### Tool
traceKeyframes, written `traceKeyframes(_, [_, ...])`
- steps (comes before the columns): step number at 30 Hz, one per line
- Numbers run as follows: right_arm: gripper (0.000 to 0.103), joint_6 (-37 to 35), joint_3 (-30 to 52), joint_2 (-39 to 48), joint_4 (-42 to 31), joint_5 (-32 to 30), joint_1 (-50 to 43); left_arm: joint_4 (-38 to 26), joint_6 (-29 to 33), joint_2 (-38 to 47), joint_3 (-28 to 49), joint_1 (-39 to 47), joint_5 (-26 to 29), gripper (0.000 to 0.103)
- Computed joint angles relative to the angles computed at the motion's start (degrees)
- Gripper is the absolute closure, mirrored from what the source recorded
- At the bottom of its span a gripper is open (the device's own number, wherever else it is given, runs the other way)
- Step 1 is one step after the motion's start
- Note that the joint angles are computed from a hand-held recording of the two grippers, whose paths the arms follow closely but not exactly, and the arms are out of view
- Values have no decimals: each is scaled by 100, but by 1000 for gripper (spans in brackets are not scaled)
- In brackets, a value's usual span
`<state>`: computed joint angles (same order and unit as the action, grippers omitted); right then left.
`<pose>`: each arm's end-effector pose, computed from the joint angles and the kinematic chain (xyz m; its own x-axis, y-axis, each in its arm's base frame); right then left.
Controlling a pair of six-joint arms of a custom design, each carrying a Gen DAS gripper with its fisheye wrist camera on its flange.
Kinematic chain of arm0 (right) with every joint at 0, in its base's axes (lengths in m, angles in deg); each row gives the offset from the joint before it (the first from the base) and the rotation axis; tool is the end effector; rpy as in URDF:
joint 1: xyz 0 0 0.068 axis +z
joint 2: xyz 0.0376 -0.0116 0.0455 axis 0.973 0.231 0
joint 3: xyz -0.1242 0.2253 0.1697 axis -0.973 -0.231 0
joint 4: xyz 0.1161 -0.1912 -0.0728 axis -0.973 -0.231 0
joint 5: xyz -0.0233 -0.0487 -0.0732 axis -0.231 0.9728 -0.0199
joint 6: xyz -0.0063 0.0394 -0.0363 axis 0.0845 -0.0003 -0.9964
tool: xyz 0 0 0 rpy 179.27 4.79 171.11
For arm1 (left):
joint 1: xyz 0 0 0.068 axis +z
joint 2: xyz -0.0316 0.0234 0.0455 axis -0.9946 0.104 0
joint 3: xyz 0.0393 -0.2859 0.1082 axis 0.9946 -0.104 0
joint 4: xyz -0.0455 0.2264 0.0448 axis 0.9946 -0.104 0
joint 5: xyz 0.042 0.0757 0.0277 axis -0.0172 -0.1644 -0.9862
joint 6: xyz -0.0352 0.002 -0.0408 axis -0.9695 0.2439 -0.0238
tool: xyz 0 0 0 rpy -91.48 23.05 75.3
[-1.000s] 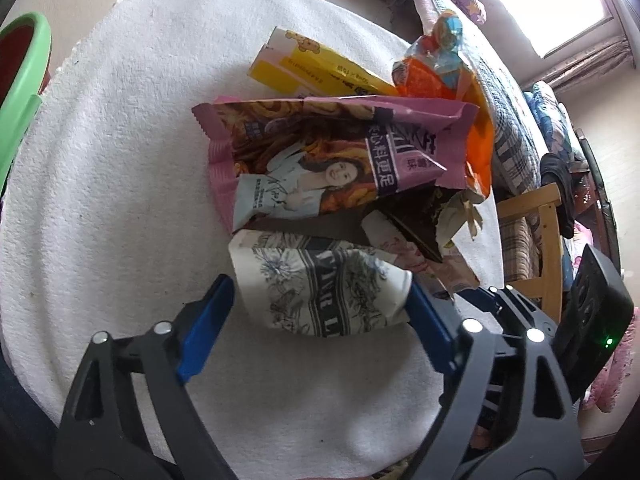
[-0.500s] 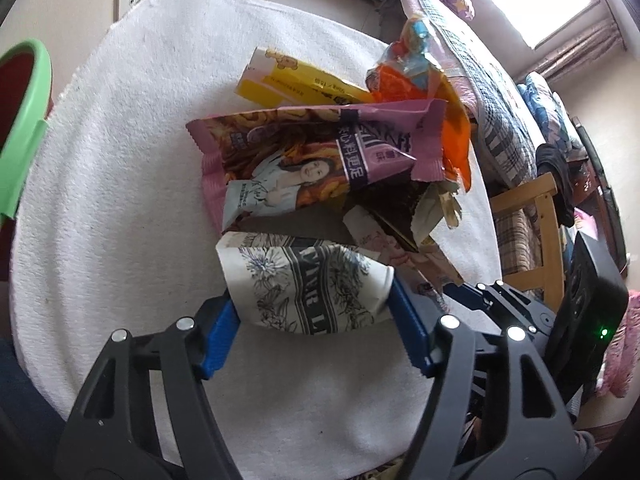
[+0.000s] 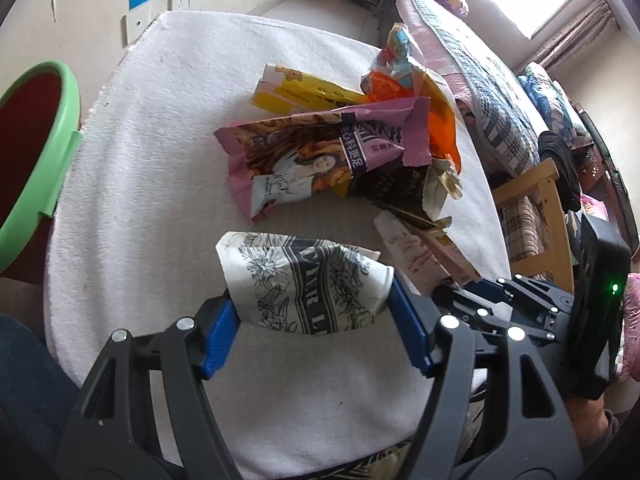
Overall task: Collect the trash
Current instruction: 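Carry the white wrapper and juice carton over the red bucket with both grippers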
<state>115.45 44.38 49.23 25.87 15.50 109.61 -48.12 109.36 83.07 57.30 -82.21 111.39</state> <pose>0.1997 0.1216 0.2206 -0.8744 0.2990 -0.3820 0.2550 0.9532 0.1624 0.3240 -0.0074 0.2451 -0.8168 0.4476 -0.3640 0.5652 0.7471 -0.3497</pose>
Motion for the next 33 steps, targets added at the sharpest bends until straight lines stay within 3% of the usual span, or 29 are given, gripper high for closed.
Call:
traceKeyframes(18, [70, 680, 1, -553, -878, 202, 713, -11, 277, -332, -134, 246, 28, 36])
traceKeyframes(33, [70, 688, 715, -594, -1287, 736, 973, -143, 462, -464, 38, 505, 85, 36])
